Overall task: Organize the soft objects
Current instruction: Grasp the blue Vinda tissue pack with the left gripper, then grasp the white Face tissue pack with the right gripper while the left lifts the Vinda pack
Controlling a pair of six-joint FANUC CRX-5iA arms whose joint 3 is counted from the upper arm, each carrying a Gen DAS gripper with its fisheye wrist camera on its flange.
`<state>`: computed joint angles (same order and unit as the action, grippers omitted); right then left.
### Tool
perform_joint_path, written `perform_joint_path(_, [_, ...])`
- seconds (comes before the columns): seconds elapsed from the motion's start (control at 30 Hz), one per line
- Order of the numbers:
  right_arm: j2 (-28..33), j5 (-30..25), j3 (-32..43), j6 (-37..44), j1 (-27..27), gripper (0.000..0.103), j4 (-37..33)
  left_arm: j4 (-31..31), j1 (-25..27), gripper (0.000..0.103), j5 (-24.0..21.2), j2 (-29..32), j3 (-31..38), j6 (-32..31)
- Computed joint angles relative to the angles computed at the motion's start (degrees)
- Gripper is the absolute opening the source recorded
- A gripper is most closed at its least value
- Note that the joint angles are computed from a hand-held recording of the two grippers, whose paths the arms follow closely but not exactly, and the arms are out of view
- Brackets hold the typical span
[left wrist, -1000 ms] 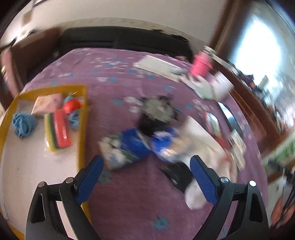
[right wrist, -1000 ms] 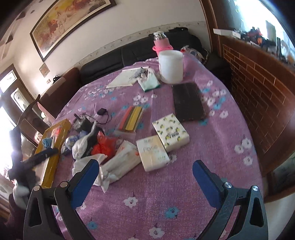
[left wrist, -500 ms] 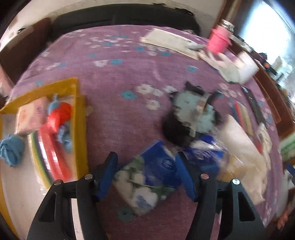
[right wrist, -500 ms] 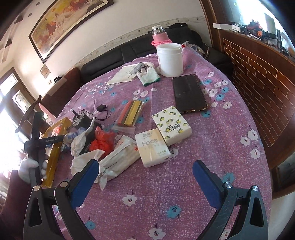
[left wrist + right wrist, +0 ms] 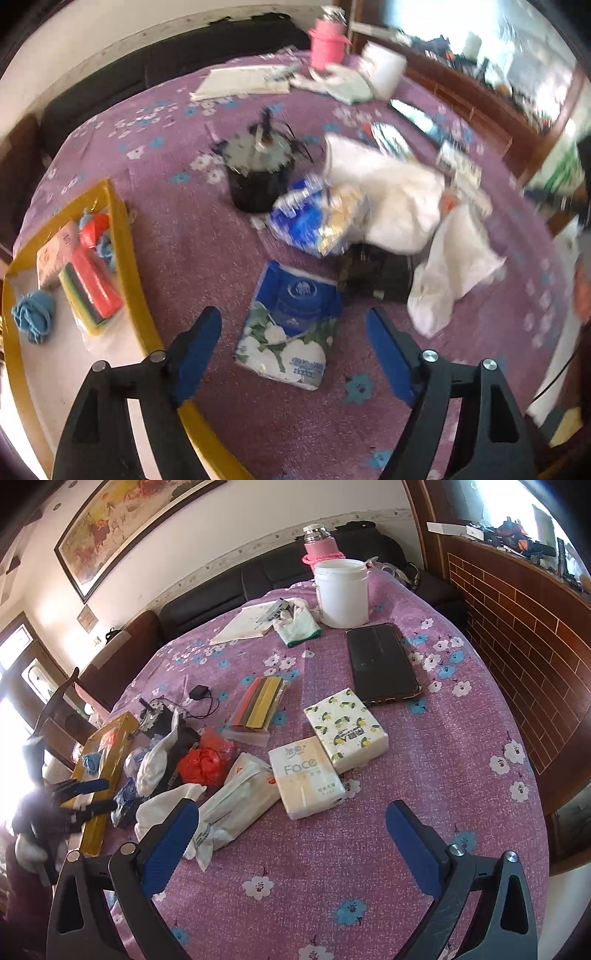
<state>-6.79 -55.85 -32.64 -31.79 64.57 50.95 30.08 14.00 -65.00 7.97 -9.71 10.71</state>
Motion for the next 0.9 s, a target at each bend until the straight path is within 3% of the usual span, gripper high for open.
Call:
perform_joint_path(0.13, [-0.4, -0.1, -0.2, -0.7, -0.2, 0.102, -0.7, -2.9, -2.5, 0.08, 5.5, -0.1, -2.0, 0.3])
perform_joint_path(0.17, [-0.5, -0.3, -0.2, -0.7, -0.1, 0.102, -0.9, -3.3, -2.6, 0.075, 5.2, 0.1, -2.0, 0.7])
perform_joint_path(0.2, [-0.6, -0.9, -0.1, -0.7, 0.1, 0.102, -1.1, -3.2, -2.6, 0.056, 5.3, 0.0, -2.4, 0.7])
perform_joint_path(0.47, [-1.6, -5.1, 0.0, -1.0, 0.6, 0.102, -2.1, 7.3, 3.3, 0.055, 0.3, -3.0, -6.4, -2.5])
perform_joint_path(0.67, [3.9, 0.3, 5.3, 12.4, -5.1, 0.102, -10.6, 12.6, 8.8, 0.055, -4.8, -4.8, -8.4, -3.5])
perform_joint_path(0.8, [6.9, 3.4, 7.5, 16.5, -8.1, 0.095, -13.5, 14.3, 11.7, 0.055, -7.8, -5.2, -8.6, -2.9])
perform_joint_path(0.9, [10.0, 2.7, 10.0, 19.0, -9.5, 0.094, -15.0, 15.1, 14.1, 0.055, -8.6, -5.4, -8.9, -3.0])
